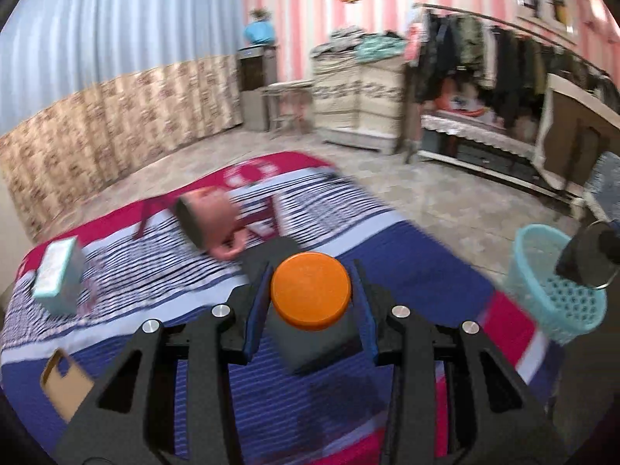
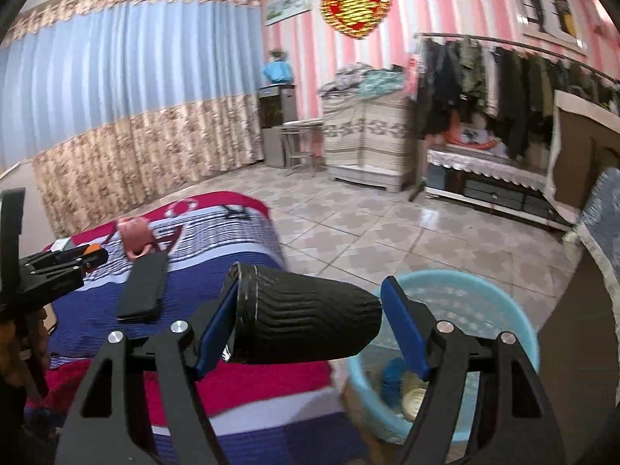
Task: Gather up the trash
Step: 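Carry the orange disc and the black cylinder over the blue basket, then open the left tool to drop the orange disc into the basket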
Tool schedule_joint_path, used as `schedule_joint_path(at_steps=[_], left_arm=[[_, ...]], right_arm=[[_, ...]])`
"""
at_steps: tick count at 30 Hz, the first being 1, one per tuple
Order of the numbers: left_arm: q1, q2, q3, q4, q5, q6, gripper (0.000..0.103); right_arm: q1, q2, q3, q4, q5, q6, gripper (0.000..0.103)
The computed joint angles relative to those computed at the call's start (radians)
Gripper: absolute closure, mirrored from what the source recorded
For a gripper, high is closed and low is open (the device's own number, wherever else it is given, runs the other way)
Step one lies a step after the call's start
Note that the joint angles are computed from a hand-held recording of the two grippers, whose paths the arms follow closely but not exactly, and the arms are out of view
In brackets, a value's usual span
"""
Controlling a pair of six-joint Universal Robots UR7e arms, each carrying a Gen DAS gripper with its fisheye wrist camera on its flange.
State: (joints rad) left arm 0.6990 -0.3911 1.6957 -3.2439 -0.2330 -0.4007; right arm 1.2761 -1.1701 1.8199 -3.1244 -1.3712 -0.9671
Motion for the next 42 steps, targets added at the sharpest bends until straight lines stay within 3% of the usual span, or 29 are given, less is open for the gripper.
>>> schedule_joint_path(at_steps=[7, 15, 24, 32, 35, 38, 42], left_arm=[[-0.002, 0.138, -0.231, -0.066, -0.103, 0.203, 0.064], [0.008, 0.316, -0.533, -0.024, -0.243, 0.361, 0.064], [0.035, 0.517, -0.894, 0.18, -0.376, 0.435, 0.064], [0.062, 0.698, -1.215, 0.341, -0.417, 0.48, 0.064], [0.07, 0.779, -1.388, 0.439, -0.402, 0.498, 0.043], [0.071, 0.835, -1.506, 0.447, -0.382, 0.533, 0.024], [0.069, 0.82, -1.485, 0.371, -0.325, 0.558, 0.012]], right_arm=[[-0.055, 0.001, -0.07, -0.022, -0.013, 0.023, 0.031], [-0.108, 0.008, -0.141, -0.034, -0.028, 0.06, 0.031], [-0.147, 0.052, -0.222, -0.02, -0.05, 0.089, 0.031], [-0.171, 0.078, -0.268, -0.02, -0.075, 0.095, 0.031], [-0.175, 0.09, -0.285, -0.015, -0.076, 0.104, 0.031], [-0.173, 0.095, -0.287, -0.018, -0.076, 0.092, 0.031], [-0.162, 0.108, -0.295, -0.014, -0.077, 0.074, 0.031]])
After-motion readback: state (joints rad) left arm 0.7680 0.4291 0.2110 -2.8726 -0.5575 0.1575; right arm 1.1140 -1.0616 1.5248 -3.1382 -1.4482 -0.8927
